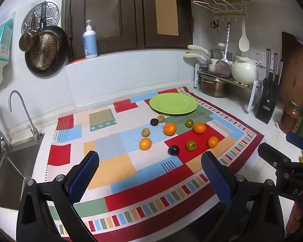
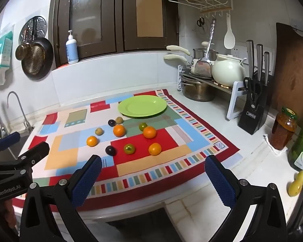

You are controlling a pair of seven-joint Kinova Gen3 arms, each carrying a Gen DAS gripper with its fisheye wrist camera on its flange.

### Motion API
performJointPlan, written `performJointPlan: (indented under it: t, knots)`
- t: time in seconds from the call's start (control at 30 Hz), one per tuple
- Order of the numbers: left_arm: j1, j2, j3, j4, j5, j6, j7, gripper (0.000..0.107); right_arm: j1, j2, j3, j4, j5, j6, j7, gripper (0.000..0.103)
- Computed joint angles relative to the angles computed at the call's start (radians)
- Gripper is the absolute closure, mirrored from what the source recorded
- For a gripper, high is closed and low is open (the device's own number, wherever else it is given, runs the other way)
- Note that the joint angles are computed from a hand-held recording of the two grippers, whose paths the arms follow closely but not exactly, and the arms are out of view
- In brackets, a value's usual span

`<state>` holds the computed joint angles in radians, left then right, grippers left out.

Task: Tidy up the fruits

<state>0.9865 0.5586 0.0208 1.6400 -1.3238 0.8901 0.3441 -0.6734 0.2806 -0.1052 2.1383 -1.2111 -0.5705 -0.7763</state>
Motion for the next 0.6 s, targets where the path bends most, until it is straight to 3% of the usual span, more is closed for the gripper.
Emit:
performJointPlan:
  t: [0.17,0.6]
  knots:
    - [-0.003,-0.002,0.000,0.002,-0.011,-0.011,0.009,0.005,0.000,-0.006,0.012,-0.007,-0.026,0.031,0.032,0.001]
    - [-0.006,-0.021,0.024,0.036,-0.054,-0.003,0.050,0.005,0.003,-0.014,-0.004,0.013,0.009,0.012,-0.029,0.001]
